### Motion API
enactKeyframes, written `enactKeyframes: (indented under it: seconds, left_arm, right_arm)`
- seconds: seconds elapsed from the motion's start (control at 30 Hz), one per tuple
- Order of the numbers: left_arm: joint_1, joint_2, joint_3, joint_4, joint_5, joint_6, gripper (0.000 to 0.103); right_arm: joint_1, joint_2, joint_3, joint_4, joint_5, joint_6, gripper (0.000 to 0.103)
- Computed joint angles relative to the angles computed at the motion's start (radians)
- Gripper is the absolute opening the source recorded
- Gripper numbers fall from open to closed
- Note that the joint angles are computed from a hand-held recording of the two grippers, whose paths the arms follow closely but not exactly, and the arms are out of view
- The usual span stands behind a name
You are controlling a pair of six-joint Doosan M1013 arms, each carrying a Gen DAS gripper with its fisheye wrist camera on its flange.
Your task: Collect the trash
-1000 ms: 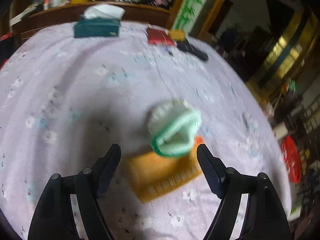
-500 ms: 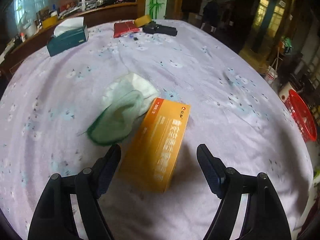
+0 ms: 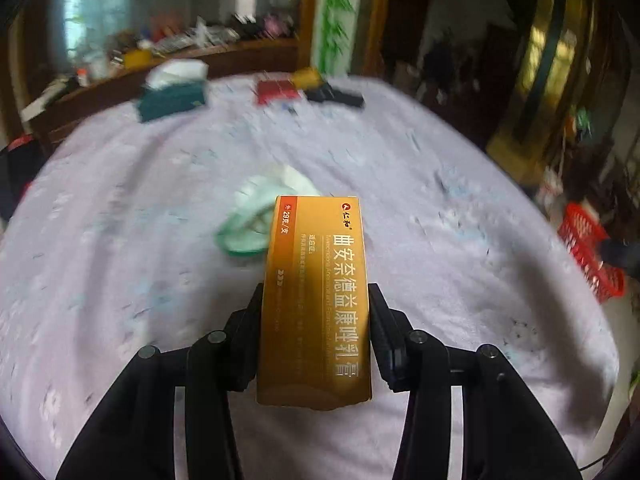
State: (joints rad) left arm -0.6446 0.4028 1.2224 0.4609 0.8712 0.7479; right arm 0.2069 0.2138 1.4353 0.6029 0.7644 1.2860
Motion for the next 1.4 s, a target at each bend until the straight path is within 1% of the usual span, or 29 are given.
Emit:
enactKeyframes:
  seconds: [0.03,0.1,0.17,0.2,0.23,0.27,0.37,0.43,0.47,0.53,0.6,0.67,0.77,0.83,0.87,0.9,0.93,1.0,1.07,1.17,1.23,1.3,1.33,1.4]
  left_arm:
    - [-0.006,-0.02,0.029,0.055,-0.016,-0.067,0.045]
    - [-0.008,-0.042,0.059,0.121,-0.028,-0.153,0.045]
    - [-0.01,-0.052,0.079,0.213,-0.011,-0.26,0.045]
    - [-0.007,-0.051,0.081,0.243,0.015,-0.308,0.045]
    - [-0.001,-0.052,0.086,0.255,0.024,-0.346,0.045]
    - [0.005,-0.057,0.097,0.262,0.018,-0.379,0.045]
    - [0.022,-0.067,0.125,0.279,0.01,-0.466,0.045]
    - [0.03,-0.069,0.136,0.262,-0.003,-0.472,0.045]
    - [0.032,-0.069,0.137,0.259,0.009,-0.473,0.045]
    - [0.034,-0.07,0.143,0.253,0.009,-0.473,0.045]
    - [0.031,-0.068,0.143,0.272,0.029,-0.496,0.045]
    - [0.03,-0.068,0.143,0.273,0.039,-0.505,0.045]
    - [0.034,-0.069,0.147,0.263,0.034,-0.506,0.045]
    - [0.036,-0.069,0.146,0.257,0.033,-0.503,0.045]
    - [0.036,-0.069,0.145,0.258,0.033,-0.504,0.045]
    - [0.036,-0.068,0.145,0.255,0.031,-0.5,0.045]
    - [0.037,-0.068,0.146,0.251,0.027,-0.495,0.045]
    - [0.038,-0.068,0.146,0.241,0.016,-0.479,0.045]
    - [0.034,-0.069,0.147,0.252,0.007,-0.472,0.045]
    - [0.027,-0.066,0.143,0.26,-0.007,-0.444,0.045]
    - [0.024,-0.068,0.144,0.254,-0.032,-0.423,0.045]
    - [0.015,-0.066,0.139,0.255,-0.033,-0.4,0.045]
    - [0.01,-0.066,0.136,0.256,-0.031,-0.39,0.045]
    - [-0.004,-0.069,0.134,0.251,-0.032,-0.381,0.045]
  right_arm:
    - [0.007,0.014,-0.02,0.006,0.014,0.0,0.078]
    - [0.024,0.043,-0.063,-0.009,0.04,0.013,0.078]
    - [0.043,0.075,-0.108,-0.014,0.065,0.026,0.078]
    - [0.054,0.101,-0.143,-0.009,0.088,0.034,0.078]
    - [0.062,0.122,-0.17,-0.007,0.112,0.043,0.078]
    - [0.071,0.147,-0.204,-0.002,0.136,0.058,0.078]
    - [0.099,0.221,-0.299,-0.022,0.179,0.126,0.078]
    - [0.114,0.273,-0.363,-0.026,0.206,0.171,0.078]
    - [0.122,0.294,-0.392,-0.045,0.214,0.191,0.078]
    - [0.142,0.343,-0.455,-0.106,0.225,0.249,0.078]
    - [0.152,0.388,-0.512,-0.133,0.255,0.298,0.078]
    - [0.161,0.424,-0.558,-0.164,0.285,0.331,0.078]
    - [0.175,0.455,-0.596,-0.202,0.304,0.354,0.077]
    - [0.187,0.469,-0.614,-0.229,0.32,0.348,0.057]
    - [0.194,0.47,-0.615,-0.244,0.323,0.334,0.041]
    - [0.198,0.471,-0.617,-0.254,0.327,0.326,0.037]
    - [0.202,0.461,-0.601,-0.271,0.308,0.32,0.032]
    - [0.199,0.43,-0.554,-0.252,0.277,0.283,0.013]
    - [0.194,0.387,-0.494,-0.256,0.225,0.273,0.011]
    - [0.175,0.292,-0.358,-0.228,0.121,0.217,0.011]
    - [0.16,0.234,-0.274,-0.192,0.059,0.172,0.012]
    - [0.146,0.17,-0.179,-0.158,-0.008,0.132,0.012]
    - [0.14,0.131,-0.12,-0.146,-0.054,0.11,0.012]
    - [0.131,0.086,-0.05,-0.111,-0.109,0.071,0.012]
